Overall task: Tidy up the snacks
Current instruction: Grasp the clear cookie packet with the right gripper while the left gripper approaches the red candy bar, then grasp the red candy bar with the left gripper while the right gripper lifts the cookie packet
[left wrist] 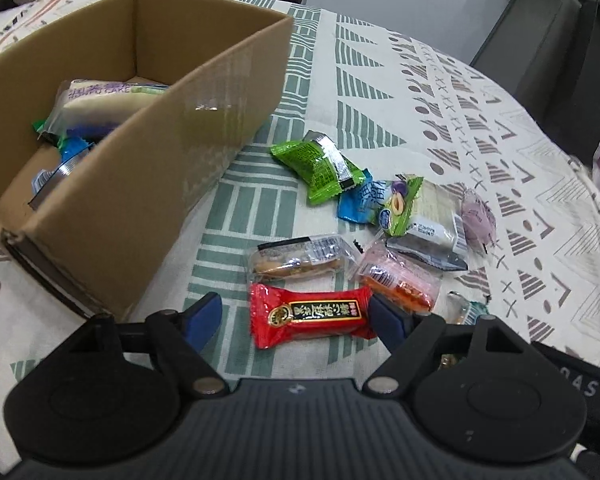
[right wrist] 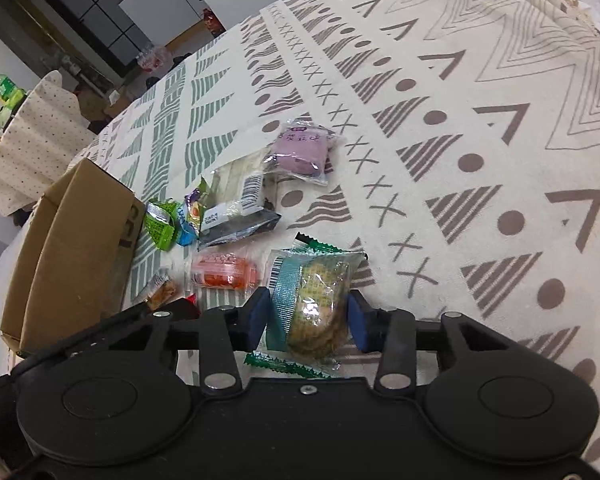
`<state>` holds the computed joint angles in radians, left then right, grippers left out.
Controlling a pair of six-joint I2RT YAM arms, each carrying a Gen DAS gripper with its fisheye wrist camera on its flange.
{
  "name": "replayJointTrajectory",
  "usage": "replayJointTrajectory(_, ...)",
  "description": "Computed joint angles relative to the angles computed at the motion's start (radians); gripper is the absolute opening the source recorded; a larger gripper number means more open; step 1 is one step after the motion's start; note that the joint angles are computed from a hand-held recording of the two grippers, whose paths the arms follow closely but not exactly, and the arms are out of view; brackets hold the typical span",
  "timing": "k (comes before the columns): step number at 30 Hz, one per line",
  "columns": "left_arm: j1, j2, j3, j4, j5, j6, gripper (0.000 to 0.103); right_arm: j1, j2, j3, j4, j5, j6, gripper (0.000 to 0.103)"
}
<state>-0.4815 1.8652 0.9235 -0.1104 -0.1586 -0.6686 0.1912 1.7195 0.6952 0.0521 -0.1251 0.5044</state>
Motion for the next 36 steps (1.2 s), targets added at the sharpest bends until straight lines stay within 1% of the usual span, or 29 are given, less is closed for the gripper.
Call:
replayJointTrajectory(3,-0.019,0.020,0.023,-0.019,-0.035,0.004,0.078,0.003,-0.005,0.000,-0.011,0.007,-0.004,0.042)
replayJointTrajectory(5,-0.028,0.024,0.028,-0.028,-0.054,0.016,0.066,0.004,-0.004,0.002,-0.015,0.008,-0.009,0.043)
replayJointTrajectory(6,-0.031,0.025,0.029,-0.030,-0.061,0.021,0.062,0.005,0.000,0.006,-0.017,0.008,-0.011,0.044)
replayJointTrajectory(7,-0.022,0.018,0.020,-0.018,-0.026,0.042,0.055,0.008,0.001,0.008,-0.018,0.009,-0.010,0.045)
replayJointTrajectory(8,-0.017,0.013,0.014,-0.009,-0.014,0.053,0.046,0.010,0.003,0.009,-0.016,0.008,-0.008,0.049)
replayJointTrajectory(9,-0.013,0.011,0.014,-0.008,-0.006,0.057,0.042,0.013,0.008,0.012,-0.014,0.005,-0.012,0.050)
replayJointTrajectory(10,-0.010,0.007,0.014,-0.015,-0.002,0.059,0.034,0.020,0.011,0.015,-0.016,0.009,-0.020,0.050)
replayJointTrajectory(12,-0.006,-0.005,0.008,-0.021,0.015,0.068,0.025,0.032,0.012,0.017,-0.019,0.023,-0.039,0.048)
replayJointTrajectory(13,-0.003,-0.013,0.002,-0.018,0.023,0.068,0.019,0.032,0.010,0.014,-0.018,0.023,-0.043,0.047)
replayJointTrajectory(14,0.001,-0.023,-0.003,-0.021,0.038,0.068,0.017,0.030,0.006,0.011,-0.018,0.022,-0.043,0.042)
replayJointTrajectory(16,0.002,-0.045,-0.016,-0.022,0.049,0.063,0.015,0.022,-0.009,-0.001,-0.015,0.013,-0.037,0.040)
replayJointTrajectory(20,-0.012,-0.105,-0.048,-0.025,0.045,0.054,0.014,0.014,-0.055,-0.031,-0.012,0.002,-0.023,0.039)
replayJointTrajectory(22,-0.022,-0.137,-0.065,-0.020,0.022,0.046,0.014,0.007,-0.080,-0.046,-0.010,-0.015,-0.014,0.039)
replayJointTrajectory(32,-0.037,-0.307,-0.104,-0.089,-0.020,0.043,0.014,0.000,-0.198,-0.116,0.060,-0.103,0.028,0.039)
replayJointTrajectory(36,-0.038,-0.356,-0.098,-0.126,-0.033,0.057,0.014,0.011,-0.258,-0.150,0.086,-0.117,0.052,0.039)
